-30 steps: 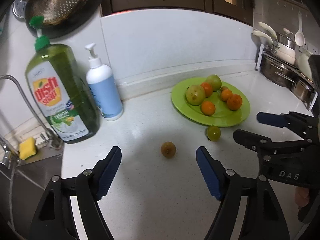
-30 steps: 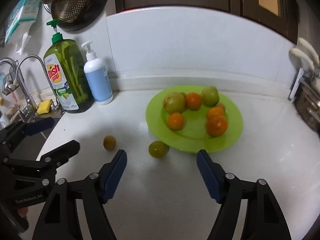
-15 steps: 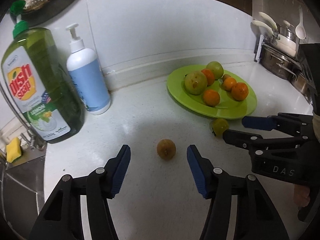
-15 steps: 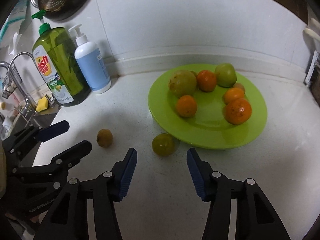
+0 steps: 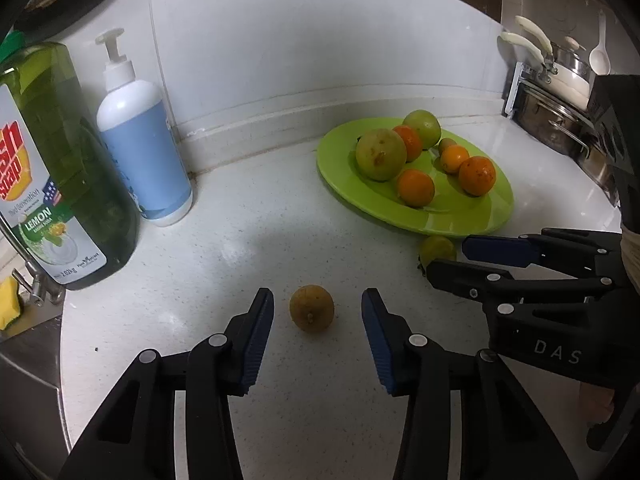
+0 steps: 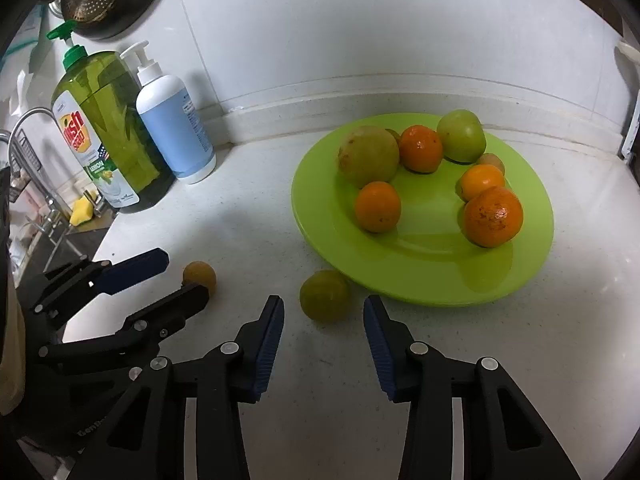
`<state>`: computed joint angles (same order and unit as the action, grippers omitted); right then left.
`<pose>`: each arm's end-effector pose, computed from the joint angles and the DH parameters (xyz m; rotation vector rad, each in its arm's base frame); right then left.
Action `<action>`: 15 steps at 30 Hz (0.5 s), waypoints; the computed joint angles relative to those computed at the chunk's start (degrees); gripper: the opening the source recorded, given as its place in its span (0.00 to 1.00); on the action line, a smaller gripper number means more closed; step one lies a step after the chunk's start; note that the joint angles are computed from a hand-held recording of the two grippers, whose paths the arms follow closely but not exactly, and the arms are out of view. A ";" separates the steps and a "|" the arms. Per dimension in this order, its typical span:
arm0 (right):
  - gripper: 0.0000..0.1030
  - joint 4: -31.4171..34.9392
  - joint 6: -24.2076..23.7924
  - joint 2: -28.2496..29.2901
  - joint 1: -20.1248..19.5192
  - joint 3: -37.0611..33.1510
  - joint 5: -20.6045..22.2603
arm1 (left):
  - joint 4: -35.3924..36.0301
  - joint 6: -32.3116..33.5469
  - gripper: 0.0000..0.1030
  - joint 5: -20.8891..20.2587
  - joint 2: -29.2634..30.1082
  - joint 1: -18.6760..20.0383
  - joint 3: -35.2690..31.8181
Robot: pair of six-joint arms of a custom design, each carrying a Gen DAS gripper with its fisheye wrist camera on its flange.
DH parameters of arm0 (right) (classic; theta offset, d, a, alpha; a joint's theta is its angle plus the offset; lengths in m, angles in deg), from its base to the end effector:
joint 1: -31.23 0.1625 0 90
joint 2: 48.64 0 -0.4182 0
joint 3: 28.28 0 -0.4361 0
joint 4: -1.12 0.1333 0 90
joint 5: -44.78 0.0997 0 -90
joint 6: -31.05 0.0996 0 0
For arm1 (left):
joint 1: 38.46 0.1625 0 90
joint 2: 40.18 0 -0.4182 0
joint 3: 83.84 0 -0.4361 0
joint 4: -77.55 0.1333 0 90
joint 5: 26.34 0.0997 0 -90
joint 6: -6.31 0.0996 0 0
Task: Organize fruits
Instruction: 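Grasp the small brown fruit with the left gripper while the right grasps the green fruit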
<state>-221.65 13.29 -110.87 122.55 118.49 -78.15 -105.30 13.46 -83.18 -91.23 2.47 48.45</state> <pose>0.0875 -0.3632 0.1171 0.0815 -2.3283 0.9256 -0.2122 -0.4326 -0.0049 1.1657 2.3507 -0.5283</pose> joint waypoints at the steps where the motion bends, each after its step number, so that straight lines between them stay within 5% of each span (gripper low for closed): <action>1: 0.40 0.06 -0.18 0.15 -0.04 -0.18 -0.08 | 0.59 -0.38 0.42 -0.16 0.12 0.29 -0.29; 15: 0.30 1.67 -0.63 1.28 0.02 -1.70 -0.71 | 4.23 -3.91 0.27 -1.38 0.78 1.92 -2.58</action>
<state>-219.98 12.66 -109.59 122.57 116.80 -78.86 -101.07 9.55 -84.57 -90.45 4.39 45.86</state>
